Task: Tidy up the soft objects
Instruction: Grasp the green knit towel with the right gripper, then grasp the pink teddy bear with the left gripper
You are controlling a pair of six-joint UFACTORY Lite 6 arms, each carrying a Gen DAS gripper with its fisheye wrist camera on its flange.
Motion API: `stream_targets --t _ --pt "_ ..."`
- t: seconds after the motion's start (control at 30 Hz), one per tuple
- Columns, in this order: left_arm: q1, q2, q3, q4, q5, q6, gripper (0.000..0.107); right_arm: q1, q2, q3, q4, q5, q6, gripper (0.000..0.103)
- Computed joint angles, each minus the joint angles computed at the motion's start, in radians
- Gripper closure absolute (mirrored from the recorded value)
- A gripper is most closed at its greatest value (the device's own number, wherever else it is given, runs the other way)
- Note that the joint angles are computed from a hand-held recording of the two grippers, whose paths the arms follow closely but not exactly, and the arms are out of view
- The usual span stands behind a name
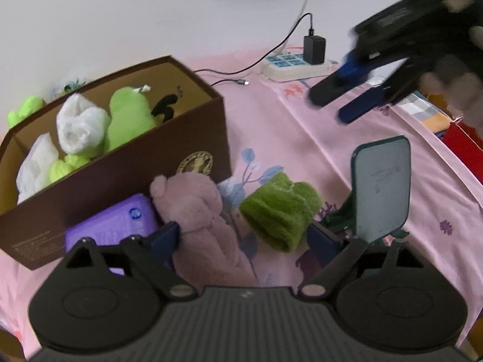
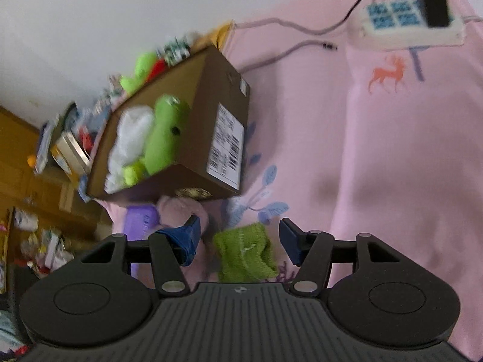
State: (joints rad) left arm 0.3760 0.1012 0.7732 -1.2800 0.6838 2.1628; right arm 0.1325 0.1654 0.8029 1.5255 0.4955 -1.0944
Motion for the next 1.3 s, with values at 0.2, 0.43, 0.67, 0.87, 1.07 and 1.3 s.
stream_targets --t 0.2,0.43,0.67,0.87,1.07,1.3 --pt "0.027 0.039 0.048 0.048 0.091 -0.03 0.019 0.009 0.213 0.149 -0.121 0.032 0.031 0.059" --pt "0.002 0.081 0.081 0.042 0.077 -0.029 0.019 -0.025 0.345 0.236 -0.132 0.104 -0.009 0.06" --pt "-0.047 0.151 0.132 0.056 -0.04 -0.13 0.019 -0.066 0.436 0.299 -0.105 0.23 -0.079 0.061" --pt "-0.065 0.167 0.153 0.127 -0.067 -0.243 0.019 -0.064 0.519 0.374 -0.133 0.354 -0.108 0.061" --pt "-0.117 0.166 0.12 0.112 -0.134 -0.233 0.029 -0.054 0.595 0.481 -0.212 0.428 -0.076 0.06" --pt "-0.13 0.199 0.152 0.133 -0.151 -0.266 0.045 -0.042 0.585 0.496 -0.266 0.415 -0.116 0.072"
